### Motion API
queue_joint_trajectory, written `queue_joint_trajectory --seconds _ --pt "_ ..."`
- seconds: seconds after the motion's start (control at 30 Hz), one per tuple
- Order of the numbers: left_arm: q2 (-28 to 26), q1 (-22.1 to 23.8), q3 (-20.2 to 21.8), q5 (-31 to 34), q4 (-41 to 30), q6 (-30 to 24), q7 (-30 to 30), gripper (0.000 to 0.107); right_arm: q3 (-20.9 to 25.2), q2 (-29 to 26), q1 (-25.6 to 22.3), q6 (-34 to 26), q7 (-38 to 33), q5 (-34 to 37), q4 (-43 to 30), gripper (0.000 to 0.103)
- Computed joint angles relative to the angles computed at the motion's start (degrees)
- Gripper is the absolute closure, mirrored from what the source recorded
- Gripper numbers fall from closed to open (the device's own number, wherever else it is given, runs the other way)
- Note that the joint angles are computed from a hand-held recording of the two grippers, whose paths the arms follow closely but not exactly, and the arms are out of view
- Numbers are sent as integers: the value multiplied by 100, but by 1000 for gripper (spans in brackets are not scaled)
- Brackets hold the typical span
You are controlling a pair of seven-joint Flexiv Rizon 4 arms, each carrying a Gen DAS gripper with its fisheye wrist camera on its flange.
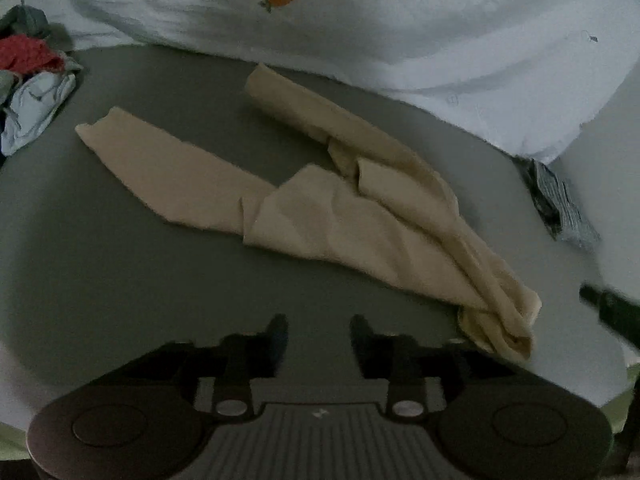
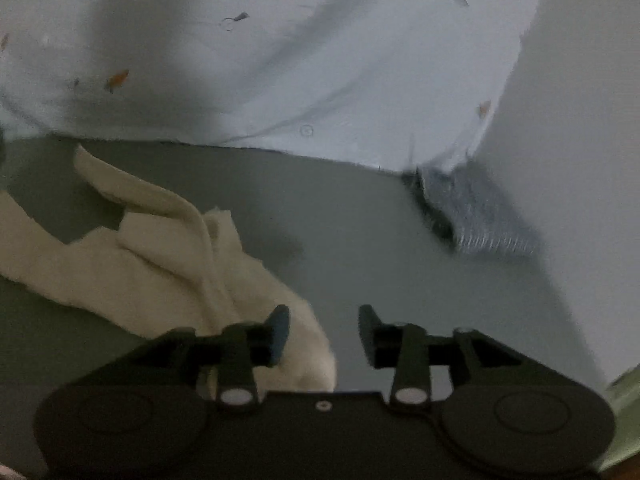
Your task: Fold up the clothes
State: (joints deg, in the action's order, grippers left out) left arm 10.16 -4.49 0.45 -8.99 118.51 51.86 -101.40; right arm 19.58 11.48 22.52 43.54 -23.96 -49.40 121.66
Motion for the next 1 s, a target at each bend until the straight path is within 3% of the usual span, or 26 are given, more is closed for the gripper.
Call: queue_joint_trajectory --seconds 0.1,0.17,0.33,0.5,0.7,0.83,0.9,0.93,0.97,1.0 --pt "58 178 -293 672 -128 -67 -178 59 -75 -55 -96 501 51 -312 72 55" --pt "395 7 -312 1225 -76 -335 -538 52 -162 -227 -179 924 92 -796 72 50" --pt "709 -16 -216 1222 49 -455 -327 44 -493 -1076 -141 2043 296 -1791 -377 35" --pt "541 114 -71 974 -1 -256 -165 44 -828 -2109 122 2741 -554 -1056 -1132 30" --pt "125 305 -3 871 -168 -69 -81 43 -1246 -3266 642 2581 -1850 -574 -2379 30" --pt "-151 382 18 832 -353 -32 -110 43 -868 -4226 655 1934 -3410 820 -3578 27" --pt "-327 419 22 818 -508 -36 -173 43 -455 -4693 524 1270 -4119 1604 -4290 52" --pt "-412 426 28 792 -580 -44 -180 43 -392 -4826 524 1053 -4366 2010 -4535 87" --pt "-486 420 33 762 -636 -47 -162 43 -497 -4837 594 1021 -4471 2217 -4592 99" --pt "-567 413 31 761 -696 -53 -139 42 -577 -4758 591 1211 -4386 2052 -4464 99"
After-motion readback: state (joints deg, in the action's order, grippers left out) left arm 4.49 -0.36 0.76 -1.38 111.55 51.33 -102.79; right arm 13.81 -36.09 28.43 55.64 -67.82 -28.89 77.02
